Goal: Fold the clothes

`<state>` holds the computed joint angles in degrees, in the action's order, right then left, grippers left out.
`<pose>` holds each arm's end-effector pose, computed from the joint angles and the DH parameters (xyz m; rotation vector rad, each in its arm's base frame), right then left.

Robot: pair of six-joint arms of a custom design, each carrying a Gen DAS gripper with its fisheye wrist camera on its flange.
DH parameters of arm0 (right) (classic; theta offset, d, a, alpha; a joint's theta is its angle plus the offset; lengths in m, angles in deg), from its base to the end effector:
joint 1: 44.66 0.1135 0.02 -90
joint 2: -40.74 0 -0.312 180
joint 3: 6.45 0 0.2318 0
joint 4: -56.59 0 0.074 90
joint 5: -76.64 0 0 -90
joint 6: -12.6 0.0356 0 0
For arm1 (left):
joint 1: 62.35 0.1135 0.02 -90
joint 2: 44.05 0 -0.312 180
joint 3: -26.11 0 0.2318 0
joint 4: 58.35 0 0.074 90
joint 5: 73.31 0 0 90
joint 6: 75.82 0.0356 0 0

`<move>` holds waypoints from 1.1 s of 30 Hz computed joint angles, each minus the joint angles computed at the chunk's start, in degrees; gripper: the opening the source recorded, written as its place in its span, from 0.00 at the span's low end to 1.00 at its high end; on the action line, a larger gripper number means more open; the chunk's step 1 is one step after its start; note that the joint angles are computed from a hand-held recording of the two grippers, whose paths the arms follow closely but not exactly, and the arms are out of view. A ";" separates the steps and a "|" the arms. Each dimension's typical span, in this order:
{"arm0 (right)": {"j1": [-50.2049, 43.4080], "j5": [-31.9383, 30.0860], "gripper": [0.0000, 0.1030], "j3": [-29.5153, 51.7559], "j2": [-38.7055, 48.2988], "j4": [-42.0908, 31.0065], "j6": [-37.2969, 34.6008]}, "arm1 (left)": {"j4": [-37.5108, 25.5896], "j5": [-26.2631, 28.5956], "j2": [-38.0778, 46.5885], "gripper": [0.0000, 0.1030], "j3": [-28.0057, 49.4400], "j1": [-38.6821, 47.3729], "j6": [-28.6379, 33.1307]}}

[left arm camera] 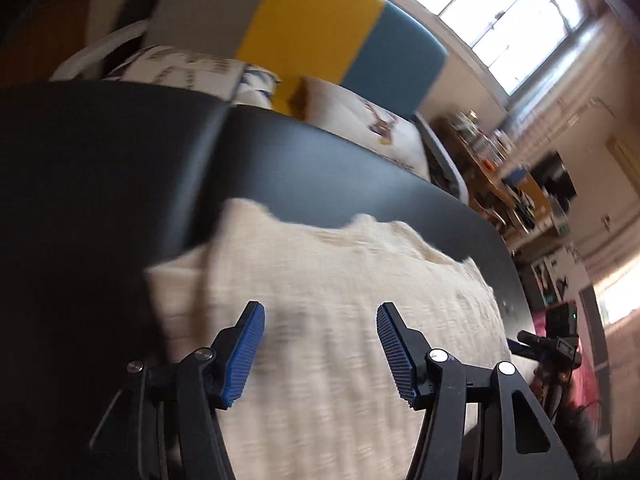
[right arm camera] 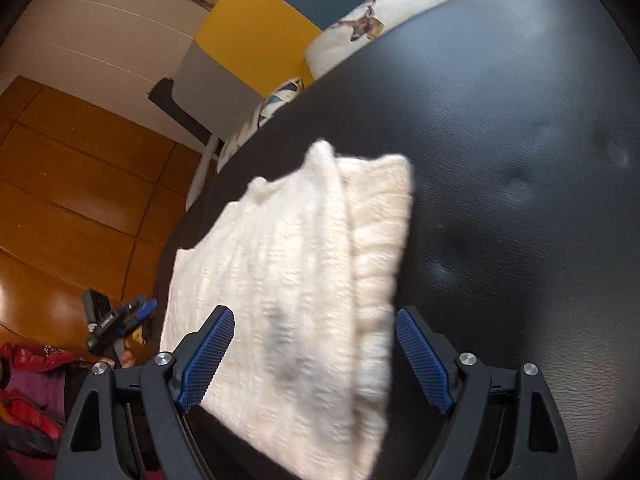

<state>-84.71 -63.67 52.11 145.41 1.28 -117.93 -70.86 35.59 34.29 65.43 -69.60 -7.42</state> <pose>0.2018 -0.1338 0.1535 0.1074 2.5117 1.0619 0.2009 -0.0372 0.1888 -0.1683 2.5007 -0.6208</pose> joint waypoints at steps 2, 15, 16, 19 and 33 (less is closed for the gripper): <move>2.93 -0.64 0.83 -2.49 -3.96 2.91 3.63 | -2.89 3.77 -2.43 0.62 -2.60 11.53 5.82; 12.88 2.01 0.84 -7.14 -16.14 7.37 19.05 | 12.23 24.74 17.79 0.75 -8.58 20.32 15.39; 12.69 1.99 0.84 -6.94 -16.37 6.73 18.58 | 12.67 25.61 19.01 0.75 -7.90 19.94 15.07; 13.18 2.07 0.84 -7.00 -17.01 7.14 19.22 | 14.52 28.03 22.31 0.76 -6.53 18.88 13.29; 16.78 13.80 0.73 -7.68 -18.64 10.56 19.70 | 19.16 28.27 25.64 0.26 -5.79 10.86 5.11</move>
<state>-67.93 -49.88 44.43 126.77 11.84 -98.23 -51.70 63.86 59.93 59.64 -58.74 -2.31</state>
